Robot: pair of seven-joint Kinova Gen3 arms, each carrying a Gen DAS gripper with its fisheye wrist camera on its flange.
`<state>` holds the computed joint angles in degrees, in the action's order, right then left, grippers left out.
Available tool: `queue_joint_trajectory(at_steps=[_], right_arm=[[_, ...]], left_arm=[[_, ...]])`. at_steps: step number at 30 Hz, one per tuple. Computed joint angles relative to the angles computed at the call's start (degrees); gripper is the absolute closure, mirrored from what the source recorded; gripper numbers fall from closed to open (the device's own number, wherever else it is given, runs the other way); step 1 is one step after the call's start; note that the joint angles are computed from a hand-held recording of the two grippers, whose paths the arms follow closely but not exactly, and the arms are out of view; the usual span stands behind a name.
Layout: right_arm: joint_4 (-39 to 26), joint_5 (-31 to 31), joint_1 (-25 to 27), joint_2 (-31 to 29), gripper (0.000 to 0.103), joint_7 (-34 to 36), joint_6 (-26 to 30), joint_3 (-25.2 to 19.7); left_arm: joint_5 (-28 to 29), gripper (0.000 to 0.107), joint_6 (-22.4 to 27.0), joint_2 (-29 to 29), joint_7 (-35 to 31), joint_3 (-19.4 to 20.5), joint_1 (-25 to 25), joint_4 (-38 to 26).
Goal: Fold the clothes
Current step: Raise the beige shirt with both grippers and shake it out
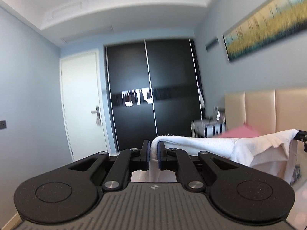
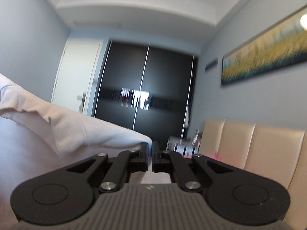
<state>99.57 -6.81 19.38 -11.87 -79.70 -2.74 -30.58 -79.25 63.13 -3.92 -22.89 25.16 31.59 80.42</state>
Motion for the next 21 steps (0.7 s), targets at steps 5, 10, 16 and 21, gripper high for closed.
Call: queue_joint_trajectory(at_steps=[5,10,16,21], right_arm=[[0.5,-0.2,-8.6,-6.7,0.100,-2.6,-2.6,9.1],[4.2,0.7,-13.1,-13.4,0.100,-4.2,-6.2,14.1],[5.6,1.8,-18.2,-19.5,0.100,-7.5,-1.3,19.7],[7.4,3.4,-18.8,-20.8,0.100,-9.3,-2.1,20.1]], left_arm=[[-3.6,0.102,2.3,-4.3,2.5,4.2,0.0,-2.0],[-9.2,0.102,5.3,-5.9,5.1,12.2,-3.2,-0.9],[-6.2,0.102,5.2,-7.6,2.2,16.5,-5.3,-2.6],[-5.1,0.102,5.4,-6.7,-0.2,19.4,-9.0,-4.2]])
